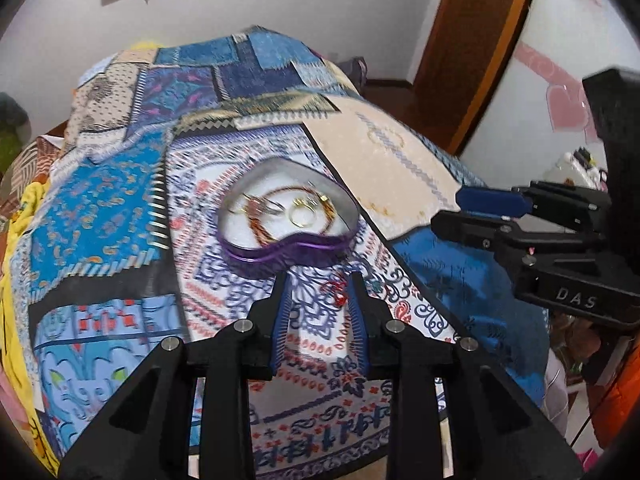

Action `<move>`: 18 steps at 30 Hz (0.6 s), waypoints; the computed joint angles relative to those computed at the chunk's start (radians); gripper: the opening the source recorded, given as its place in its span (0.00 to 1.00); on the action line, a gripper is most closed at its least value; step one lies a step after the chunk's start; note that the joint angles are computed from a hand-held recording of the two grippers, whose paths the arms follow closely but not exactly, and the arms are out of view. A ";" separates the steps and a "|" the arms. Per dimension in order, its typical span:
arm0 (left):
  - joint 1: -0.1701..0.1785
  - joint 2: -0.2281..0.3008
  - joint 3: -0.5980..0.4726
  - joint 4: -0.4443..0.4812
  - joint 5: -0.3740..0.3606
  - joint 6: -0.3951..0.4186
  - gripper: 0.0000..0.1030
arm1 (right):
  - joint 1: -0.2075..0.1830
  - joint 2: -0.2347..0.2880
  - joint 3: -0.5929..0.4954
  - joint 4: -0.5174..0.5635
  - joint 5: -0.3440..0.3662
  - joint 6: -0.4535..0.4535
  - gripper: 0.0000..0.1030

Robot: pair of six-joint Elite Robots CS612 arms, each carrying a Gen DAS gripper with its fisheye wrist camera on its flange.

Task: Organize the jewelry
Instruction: 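Withdraw the right tool and move the left tool toward the red bracelet, then grasp the red beaded bracelet with the left tool while the right tool grasps a silver ring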

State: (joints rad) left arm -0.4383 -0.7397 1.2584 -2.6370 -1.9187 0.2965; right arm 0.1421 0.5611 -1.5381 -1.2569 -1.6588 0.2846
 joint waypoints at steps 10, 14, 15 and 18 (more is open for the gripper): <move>-0.007 0.049 -0.063 0.117 -0.048 0.022 0.27 | -0.015 0.020 -0.027 0.035 0.034 0.025 0.36; -0.005 0.051 -0.065 0.126 -0.085 0.044 0.27 | -0.018 0.022 -0.028 0.039 0.044 0.029 0.36; -0.006 0.050 -0.064 0.125 -0.087 0.050 0.27 | -0.018 0.022 -0.028 0.039 0.046 0.029 0.36; -0.008 0.048 -0.056 0.114 -0.091 0.064 0.17 | -0.017 0.022 -0.025 0.035 0.050 0.029 0.36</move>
